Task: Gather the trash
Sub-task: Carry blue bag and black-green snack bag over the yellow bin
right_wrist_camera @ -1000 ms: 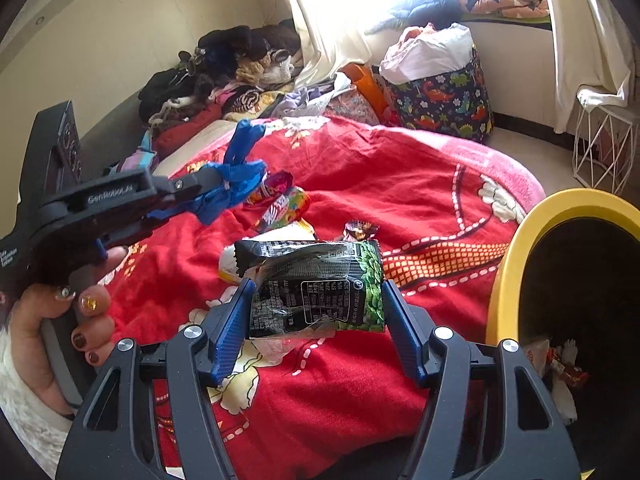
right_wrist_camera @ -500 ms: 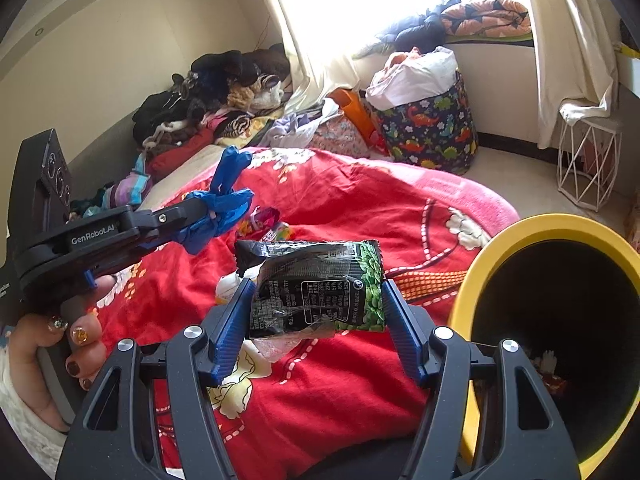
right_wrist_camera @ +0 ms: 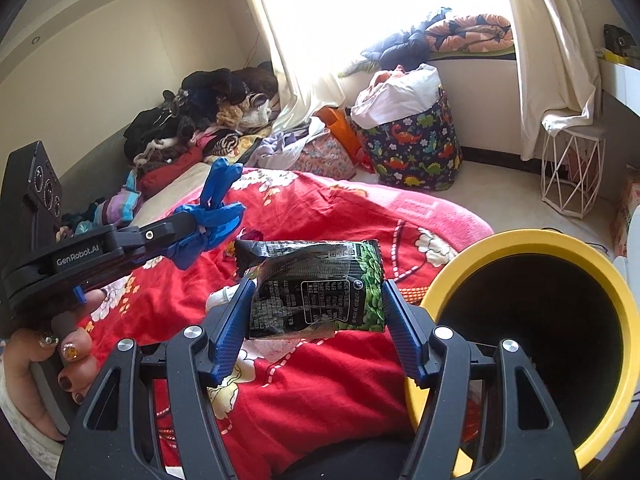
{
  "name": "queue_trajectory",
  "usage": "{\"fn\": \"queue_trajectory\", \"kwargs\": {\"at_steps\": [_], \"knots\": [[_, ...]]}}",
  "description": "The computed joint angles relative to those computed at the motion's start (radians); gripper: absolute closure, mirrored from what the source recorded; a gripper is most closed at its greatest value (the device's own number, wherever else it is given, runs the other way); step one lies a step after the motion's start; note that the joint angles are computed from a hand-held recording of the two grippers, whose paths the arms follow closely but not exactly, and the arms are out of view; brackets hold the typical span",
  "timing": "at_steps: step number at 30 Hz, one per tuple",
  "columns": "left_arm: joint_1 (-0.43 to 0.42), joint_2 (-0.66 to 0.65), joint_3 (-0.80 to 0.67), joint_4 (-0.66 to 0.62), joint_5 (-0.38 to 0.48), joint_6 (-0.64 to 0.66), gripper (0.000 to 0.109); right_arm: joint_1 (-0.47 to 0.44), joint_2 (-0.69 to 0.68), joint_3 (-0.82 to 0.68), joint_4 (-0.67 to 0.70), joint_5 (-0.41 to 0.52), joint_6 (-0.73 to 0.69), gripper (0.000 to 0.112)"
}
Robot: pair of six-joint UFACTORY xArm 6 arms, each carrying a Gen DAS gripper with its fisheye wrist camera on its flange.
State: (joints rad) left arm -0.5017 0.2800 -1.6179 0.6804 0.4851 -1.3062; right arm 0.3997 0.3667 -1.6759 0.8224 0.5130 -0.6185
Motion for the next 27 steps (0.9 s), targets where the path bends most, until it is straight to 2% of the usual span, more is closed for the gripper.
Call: {"fn": "queue_trajectory", "kwargs": {"at_steps": [27], "knots": [[-0.06, 0.093, -0.136, -0.075, 0.034, 0.132, 0.095, -0.058, -0.073, 0.111, 0.009, -0.109, 0.04, 0.049]]}}
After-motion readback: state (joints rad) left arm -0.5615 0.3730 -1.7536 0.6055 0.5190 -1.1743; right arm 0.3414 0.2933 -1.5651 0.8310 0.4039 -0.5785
